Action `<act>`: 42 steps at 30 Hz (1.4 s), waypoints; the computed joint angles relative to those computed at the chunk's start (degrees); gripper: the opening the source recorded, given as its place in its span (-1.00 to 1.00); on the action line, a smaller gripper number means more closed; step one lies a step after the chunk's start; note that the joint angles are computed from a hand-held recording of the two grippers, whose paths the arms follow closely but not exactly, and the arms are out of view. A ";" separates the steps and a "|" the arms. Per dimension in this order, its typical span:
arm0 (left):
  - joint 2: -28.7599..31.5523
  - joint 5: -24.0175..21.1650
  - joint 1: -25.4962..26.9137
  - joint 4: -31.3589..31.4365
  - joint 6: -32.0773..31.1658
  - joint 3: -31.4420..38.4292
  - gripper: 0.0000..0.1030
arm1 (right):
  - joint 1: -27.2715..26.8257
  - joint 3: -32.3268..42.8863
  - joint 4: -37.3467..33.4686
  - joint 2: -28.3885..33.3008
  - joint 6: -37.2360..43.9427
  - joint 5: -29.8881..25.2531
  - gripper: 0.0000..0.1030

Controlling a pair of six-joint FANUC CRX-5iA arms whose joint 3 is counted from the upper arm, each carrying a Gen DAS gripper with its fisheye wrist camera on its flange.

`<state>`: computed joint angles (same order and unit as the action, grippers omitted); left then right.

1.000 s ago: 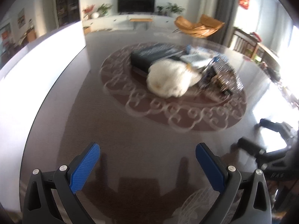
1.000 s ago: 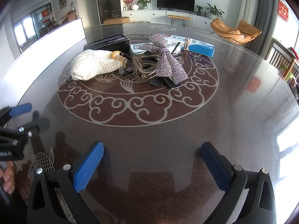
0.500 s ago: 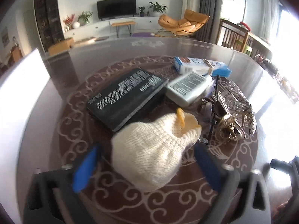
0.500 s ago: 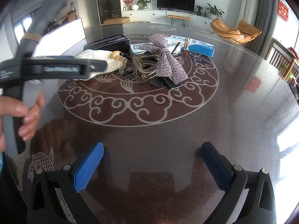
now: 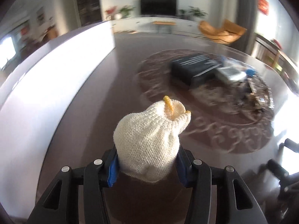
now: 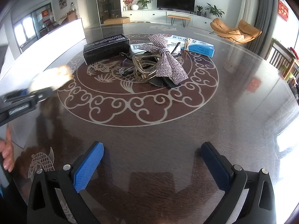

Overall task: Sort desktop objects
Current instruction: 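Lift the knit pouch and hold it in the left tool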

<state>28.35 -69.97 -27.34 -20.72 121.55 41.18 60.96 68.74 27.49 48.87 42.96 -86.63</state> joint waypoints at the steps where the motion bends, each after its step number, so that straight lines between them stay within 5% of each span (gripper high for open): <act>1: -0.87 0.76 0.37 0.21 0.89 -1.34 -0.02 | -0.01 0.03 0.00 0.02 0.01 -0.01 1.00; 5: -1.77 2.70 0.93 1.50 2.83 -3.33 0.17 | 0.00 0.11 0.01 0.07 0.00 -0.05 1.00; 8: -1.42 3.61 1.01 3.57 1.08 -3.56 0.65 | -0.04 0.09 -0.01 0.07 0.01 -0.02 1.00; 15: 1.73 -0.20 0.37 3.86 -4.04 1.39 0.93 | -0.01 0.18 0.01 0.13 -0.01 -0.07 1.00; 42: 2.21 -0.15 0.97 4.92 -5.32 1.74 1.00 | -0.01 0.62 0.03 0.41 0.01 -0.25 1.00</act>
<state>30.56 -70.12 -26.37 -15.79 116.23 42.92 60.95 69.36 27.52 49.29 42.97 -86.87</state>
